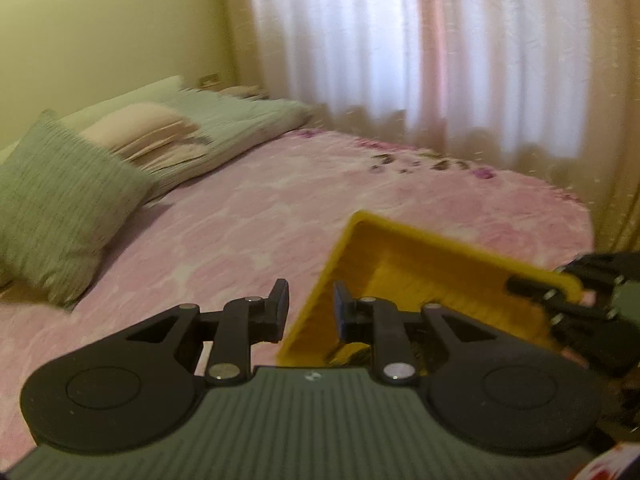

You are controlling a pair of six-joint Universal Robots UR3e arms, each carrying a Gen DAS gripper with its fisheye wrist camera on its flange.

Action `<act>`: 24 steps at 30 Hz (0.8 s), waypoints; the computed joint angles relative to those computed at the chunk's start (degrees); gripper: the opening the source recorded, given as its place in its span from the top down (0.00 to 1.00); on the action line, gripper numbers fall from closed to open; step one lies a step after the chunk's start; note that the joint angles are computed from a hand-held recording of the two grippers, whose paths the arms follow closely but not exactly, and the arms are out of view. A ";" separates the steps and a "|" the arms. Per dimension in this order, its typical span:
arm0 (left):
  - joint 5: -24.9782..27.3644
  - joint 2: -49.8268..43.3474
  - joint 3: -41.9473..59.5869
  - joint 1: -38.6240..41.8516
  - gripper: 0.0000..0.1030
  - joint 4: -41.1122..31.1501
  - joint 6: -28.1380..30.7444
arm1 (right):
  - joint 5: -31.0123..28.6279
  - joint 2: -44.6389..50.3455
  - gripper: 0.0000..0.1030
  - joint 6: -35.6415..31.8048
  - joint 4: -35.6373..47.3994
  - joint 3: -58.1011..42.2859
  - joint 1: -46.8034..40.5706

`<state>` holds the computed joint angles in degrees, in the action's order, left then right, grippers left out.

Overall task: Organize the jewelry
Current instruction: 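Lift the long dark bead necklace high with the left gripper and lower it into the tray, then grasp a pearl strand with the left gripper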

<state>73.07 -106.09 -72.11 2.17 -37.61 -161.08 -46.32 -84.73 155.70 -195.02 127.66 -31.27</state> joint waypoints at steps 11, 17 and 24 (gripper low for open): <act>2.00 13.84 -27.59 9.66 0.71 12.66 -0.52 | 0.06 -0.18 0.93 -0.29 0.71 -0.36 -0.18; 2.61 20.48 -41.44 14.81 0.70 18.62 -2.58 | 0.13 -0.25 0.93 -0.37 0.86 -0.40 -0.28; 5.84 23.17 -52.44 18.50 0.71 23.64 -6.50 | -0.01 -0.16 0.93 -0.24 0.84 -0.48 -0.18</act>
